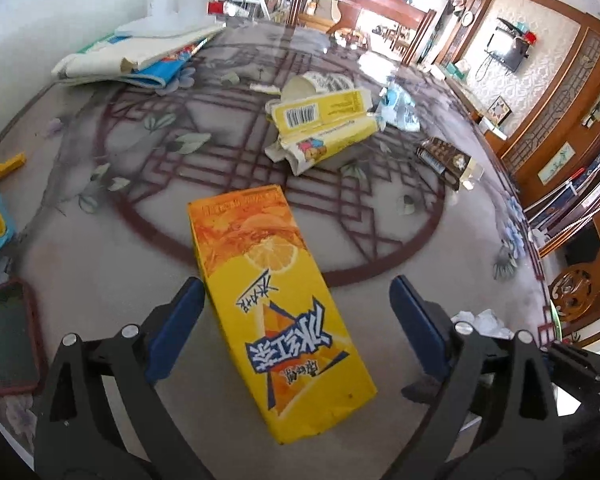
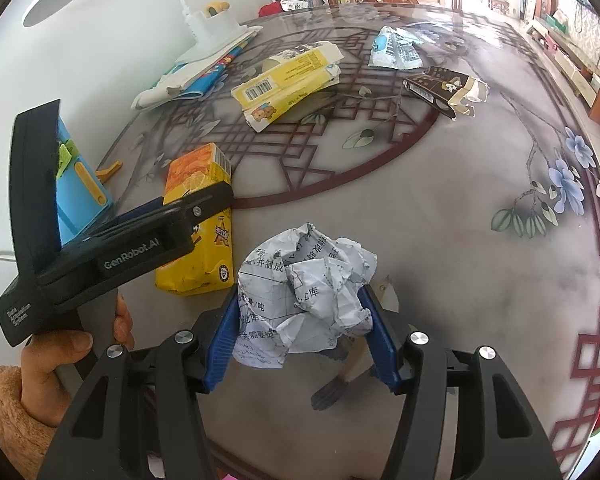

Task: Collect trash
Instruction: 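Close the left gripper around the yellow-orange juice carton and lift it, then carry the white paper with the right gripper while the left carries the juice carton toward the bucket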

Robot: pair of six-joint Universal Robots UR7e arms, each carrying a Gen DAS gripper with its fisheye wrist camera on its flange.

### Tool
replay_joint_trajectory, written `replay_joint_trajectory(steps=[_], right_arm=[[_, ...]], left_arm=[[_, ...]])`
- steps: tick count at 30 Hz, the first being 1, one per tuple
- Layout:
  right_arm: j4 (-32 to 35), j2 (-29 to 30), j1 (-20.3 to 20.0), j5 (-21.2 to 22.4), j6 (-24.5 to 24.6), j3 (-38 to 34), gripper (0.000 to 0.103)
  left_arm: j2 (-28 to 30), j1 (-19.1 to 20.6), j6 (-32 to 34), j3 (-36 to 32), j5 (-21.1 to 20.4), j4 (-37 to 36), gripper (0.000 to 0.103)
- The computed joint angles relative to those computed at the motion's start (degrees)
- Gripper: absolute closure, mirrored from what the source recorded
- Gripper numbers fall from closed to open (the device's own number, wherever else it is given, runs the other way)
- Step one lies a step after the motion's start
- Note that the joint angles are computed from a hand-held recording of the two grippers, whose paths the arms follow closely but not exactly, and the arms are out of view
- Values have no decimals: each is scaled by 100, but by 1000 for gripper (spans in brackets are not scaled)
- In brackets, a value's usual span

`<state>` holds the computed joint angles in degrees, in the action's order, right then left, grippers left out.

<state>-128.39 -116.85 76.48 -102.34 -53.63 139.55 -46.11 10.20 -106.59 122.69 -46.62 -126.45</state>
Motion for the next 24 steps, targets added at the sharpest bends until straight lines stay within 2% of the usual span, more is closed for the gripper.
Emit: replay_joint_trajectory(steps=[4, 6, 8, 14, 24], right_arm=[[-23, -24, 5, 3, -24, 8, 47], [-17, -38, -3, 13, -23, 7, 47], [-19, -36, -2, 16, -19, 3, 47], [-23, -65, -39, 63, -63, -17, 47], [-40, -122, -323, 354, -179, -244, 47]], left_arm=[[5, 65, -29, -20, -171, -7, 13], [14, 63, 4, -17, -206, -36, 18], [29, 62, 4, -73, -244, 121, 35], [22, 11, 207, 8, -174, -162, 37], [170, -242, 273, -540, 258, 1112, 37]])
